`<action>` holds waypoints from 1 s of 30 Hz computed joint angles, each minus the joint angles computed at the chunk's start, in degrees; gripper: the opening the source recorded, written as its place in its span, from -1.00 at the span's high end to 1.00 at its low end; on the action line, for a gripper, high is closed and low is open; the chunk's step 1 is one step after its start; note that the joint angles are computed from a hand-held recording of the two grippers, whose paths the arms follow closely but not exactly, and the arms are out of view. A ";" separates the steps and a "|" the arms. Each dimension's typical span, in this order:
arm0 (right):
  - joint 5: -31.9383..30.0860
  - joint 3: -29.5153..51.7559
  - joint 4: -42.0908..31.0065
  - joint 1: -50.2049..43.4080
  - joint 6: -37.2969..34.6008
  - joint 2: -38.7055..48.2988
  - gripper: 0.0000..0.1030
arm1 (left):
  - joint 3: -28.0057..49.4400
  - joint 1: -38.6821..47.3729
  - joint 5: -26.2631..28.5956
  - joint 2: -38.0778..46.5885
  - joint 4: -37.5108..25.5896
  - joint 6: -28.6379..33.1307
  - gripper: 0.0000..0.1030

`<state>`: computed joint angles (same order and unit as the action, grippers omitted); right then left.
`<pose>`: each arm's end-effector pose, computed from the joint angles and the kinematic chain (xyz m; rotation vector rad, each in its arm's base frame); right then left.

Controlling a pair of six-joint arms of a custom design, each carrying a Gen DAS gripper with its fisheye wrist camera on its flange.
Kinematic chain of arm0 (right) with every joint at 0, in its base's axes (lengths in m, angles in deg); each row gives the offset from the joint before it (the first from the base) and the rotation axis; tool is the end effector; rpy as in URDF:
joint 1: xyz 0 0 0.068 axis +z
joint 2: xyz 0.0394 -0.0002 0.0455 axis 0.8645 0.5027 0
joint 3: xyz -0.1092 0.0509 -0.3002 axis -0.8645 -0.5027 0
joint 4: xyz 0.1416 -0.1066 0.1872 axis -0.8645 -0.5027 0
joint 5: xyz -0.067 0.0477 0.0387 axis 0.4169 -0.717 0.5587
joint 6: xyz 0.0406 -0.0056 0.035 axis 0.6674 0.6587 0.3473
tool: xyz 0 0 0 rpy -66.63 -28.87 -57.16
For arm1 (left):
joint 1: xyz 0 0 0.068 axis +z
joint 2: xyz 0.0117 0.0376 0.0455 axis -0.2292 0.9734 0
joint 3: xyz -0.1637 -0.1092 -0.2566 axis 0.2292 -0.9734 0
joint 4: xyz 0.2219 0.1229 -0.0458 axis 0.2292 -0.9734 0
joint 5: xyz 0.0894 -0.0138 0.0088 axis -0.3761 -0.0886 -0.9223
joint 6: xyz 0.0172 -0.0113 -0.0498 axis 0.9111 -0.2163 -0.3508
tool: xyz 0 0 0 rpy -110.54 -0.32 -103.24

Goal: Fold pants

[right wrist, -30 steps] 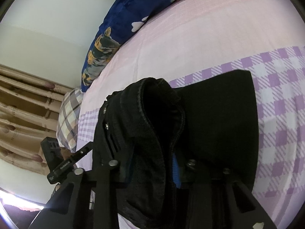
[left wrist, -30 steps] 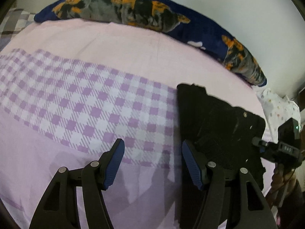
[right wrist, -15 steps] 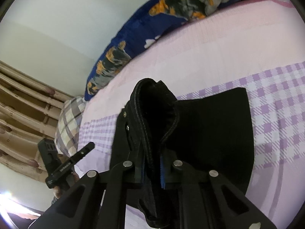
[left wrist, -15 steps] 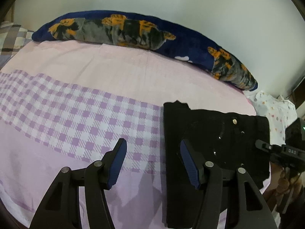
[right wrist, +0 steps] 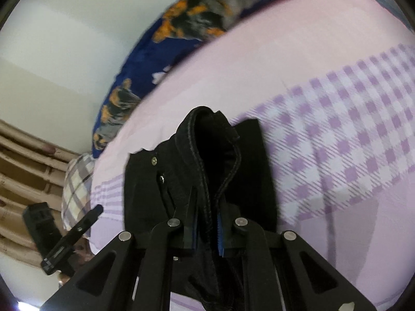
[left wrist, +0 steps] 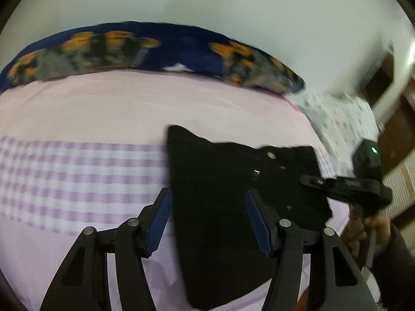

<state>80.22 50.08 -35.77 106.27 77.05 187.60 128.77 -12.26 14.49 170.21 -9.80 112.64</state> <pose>0.1681 0.1635 0.0675 0.8993 2.3575 0.7009 0.3392 -0.0167 0.1043 0.8197 2.4476 -0.7777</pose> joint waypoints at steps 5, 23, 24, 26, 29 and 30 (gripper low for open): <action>-0.44 -1.20 3.71 -0.44 2.03 3.10 0.40 | -0.05 -4.86 -3.14 3.85 -0.88 2.81 -0.16; 14.94 2.42 -19.06 20.39 15.40 -8.78 0.80 | -4.58 -6.08 -7.39 6.91 6.50 7.58 -0.17; 16.68 3.26 -22.58 21.67 16.26 -10.77 0.81 | -4.41 -5.62 -7.16 6.86 5.44 8.68 -0.17; 19.05 4.39 -27.77 23.79 18.13 -13.40 0.82 | -3.98 -4.45 -6.35 6.96 2.79 11.75 -0.17; 18.20 6.15 -32.71 24.71 19.64 -12.47 0.83 | -4.89 -3.38 -6.34 6.73 2.25 15.23 -0.17; 17.05 6.23 -32.13 24.42 20.43 -10.60 0.83 | -5.40 -3.36 -6.71 6.61 2.81 15.99 -0.17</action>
<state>97.27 56.31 -67.90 130.70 97.48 177.00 123.37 -15.62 7.78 176.82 -6.99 128.62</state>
